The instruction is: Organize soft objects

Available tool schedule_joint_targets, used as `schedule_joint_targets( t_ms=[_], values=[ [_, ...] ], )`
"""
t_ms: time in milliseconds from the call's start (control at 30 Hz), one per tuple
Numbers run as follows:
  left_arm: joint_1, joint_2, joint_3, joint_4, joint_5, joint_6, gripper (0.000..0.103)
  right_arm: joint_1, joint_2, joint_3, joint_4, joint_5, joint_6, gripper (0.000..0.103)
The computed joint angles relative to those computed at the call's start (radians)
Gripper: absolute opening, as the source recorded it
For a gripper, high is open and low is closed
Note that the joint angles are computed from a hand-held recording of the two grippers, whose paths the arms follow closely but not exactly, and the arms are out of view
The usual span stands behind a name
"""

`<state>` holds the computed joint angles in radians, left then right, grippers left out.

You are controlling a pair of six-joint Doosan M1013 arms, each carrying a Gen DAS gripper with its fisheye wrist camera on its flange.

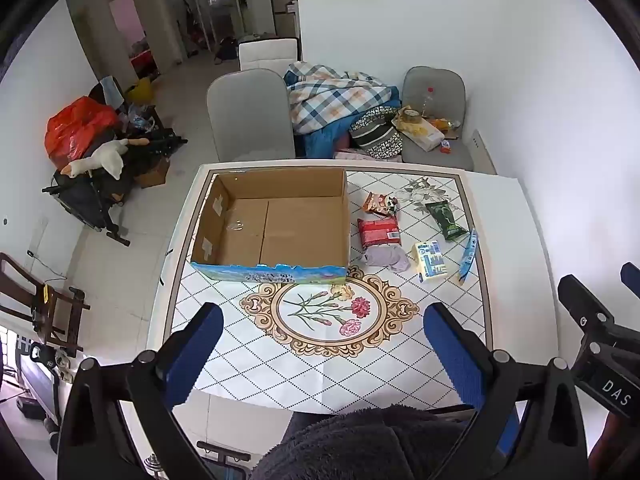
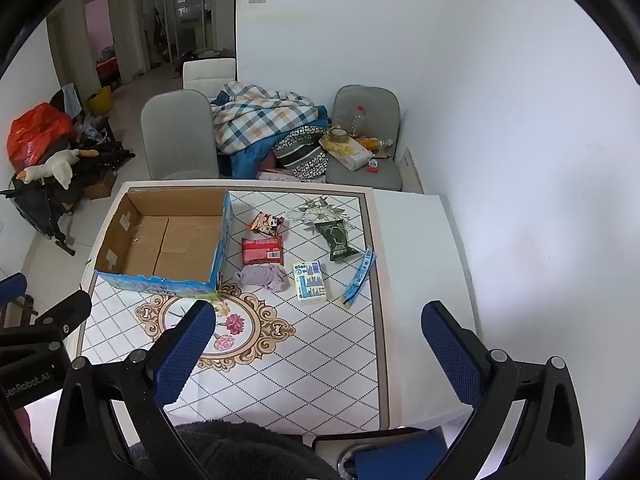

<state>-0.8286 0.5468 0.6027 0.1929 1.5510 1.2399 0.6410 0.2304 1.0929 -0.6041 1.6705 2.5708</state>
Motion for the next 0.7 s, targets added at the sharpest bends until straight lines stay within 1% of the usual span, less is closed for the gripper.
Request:
schedule_joint_targets(
  t_ms=[167, 200, 267, 367, 400, 467, 700],
  values=[
    [0.001, -0.001, -0.003, 0.002, -0.010, -0.007, 0.103, -0.005, -0.006, 0.006, 0.008, -0.011, 0.005, 0.103],
    [-0.002, -0.007, 0.002, 0.009, -0.013, -0.010, 0.103, 0.000, -0.009, 0.009, 0.004, -0.010, 0.008, 0.103],
    [-0.002, 0.006, -0.023, 0.016, -0.008, -0.010, 0.103, -0.001, -0.011, 0.006, -0.003, -0.008, 0.004, 0.103],
    [0.001, 0.000, -0.027, 0.019, -0.016, -0.015, 0.103, 0.004, -0.010, 0.003, -0.021, -0.007, 0.005, 0.103],
    [-0.003, -0.003, -0.018, 0.025, -0.025, -0.019, 0.103, 0.004, -0.012, -0.002, -0.025, -0.005, 0.002, 0.103],
    [-0.009, -0.027, 0.022, 0.037, -0.059, -0.027, 0.103, 0.023, -0.013, -0.011, -0.048, 0.011, 0.009, 0.103],
    [-0.012, -0.037, 0.035, 0.051, -0.082, -0.018, 0.103, 0.022, -0.011, -0.021, -0.050, 0.010, 0.009, 0.103]
  ],
)
